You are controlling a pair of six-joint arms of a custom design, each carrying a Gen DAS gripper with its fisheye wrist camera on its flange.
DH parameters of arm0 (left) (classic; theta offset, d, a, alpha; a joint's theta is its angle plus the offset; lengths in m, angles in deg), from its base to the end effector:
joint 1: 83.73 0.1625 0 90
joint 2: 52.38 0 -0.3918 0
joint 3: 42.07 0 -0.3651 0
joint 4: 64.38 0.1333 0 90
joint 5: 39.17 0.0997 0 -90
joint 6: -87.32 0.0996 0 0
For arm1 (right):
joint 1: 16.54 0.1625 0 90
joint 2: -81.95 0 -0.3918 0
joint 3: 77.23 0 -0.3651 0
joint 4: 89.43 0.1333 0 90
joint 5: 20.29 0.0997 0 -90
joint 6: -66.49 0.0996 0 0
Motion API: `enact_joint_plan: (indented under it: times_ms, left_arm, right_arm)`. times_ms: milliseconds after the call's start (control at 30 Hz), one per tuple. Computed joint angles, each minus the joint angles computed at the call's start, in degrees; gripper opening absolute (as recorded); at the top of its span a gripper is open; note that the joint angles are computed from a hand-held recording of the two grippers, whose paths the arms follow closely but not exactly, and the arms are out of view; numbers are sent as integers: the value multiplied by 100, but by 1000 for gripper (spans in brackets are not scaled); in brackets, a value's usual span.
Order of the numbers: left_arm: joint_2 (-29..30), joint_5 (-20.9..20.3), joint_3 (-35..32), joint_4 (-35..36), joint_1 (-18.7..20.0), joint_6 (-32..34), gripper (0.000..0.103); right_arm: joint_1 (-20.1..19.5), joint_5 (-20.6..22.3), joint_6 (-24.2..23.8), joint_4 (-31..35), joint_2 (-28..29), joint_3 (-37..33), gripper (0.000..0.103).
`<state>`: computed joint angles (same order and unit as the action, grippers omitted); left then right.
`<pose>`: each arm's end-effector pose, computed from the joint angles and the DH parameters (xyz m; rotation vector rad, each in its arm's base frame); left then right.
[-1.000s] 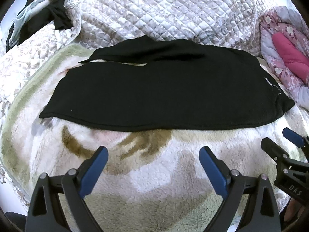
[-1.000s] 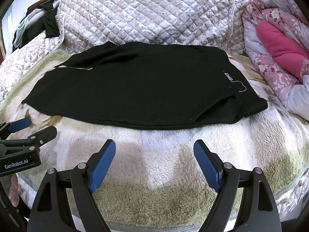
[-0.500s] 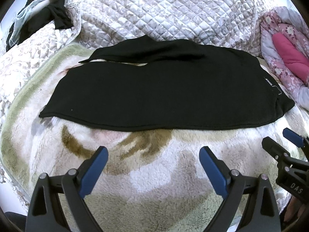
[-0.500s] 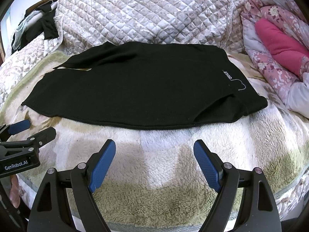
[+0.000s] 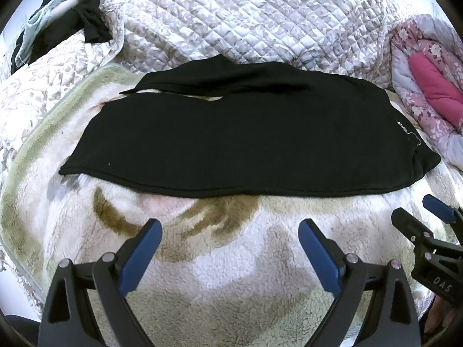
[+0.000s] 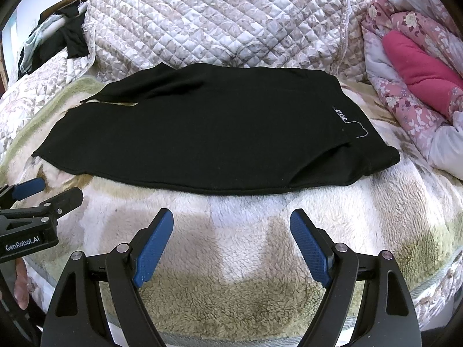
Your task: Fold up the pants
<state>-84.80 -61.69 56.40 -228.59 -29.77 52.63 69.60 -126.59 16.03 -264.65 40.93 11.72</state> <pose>-0.1609 -0.6040 0.0153 -0.0746 2.0824 -0.9257 0.0595 -0.6830 0.1330 0.8904 -2.3771 0.5954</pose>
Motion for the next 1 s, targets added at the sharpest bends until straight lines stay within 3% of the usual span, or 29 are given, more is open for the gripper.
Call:
enact_joint_plan:
  times_ms: [667, 800, 1000]
  left_arm:
    - [22, -276, 12, -485, 62, 314, 96]
    - [-189, -492, 202, -1012, 178, 290, 94]
    - [-558, -615, 558, -1508, 426, -284, 93]
  right_arm:
    - [7, -117, 95, 235, -13, -99, 83]
    - [-40, -92, 399, 394, 3, -305, 83]
    - [-204, -109, 1493, 1188, 79, -965, 83]
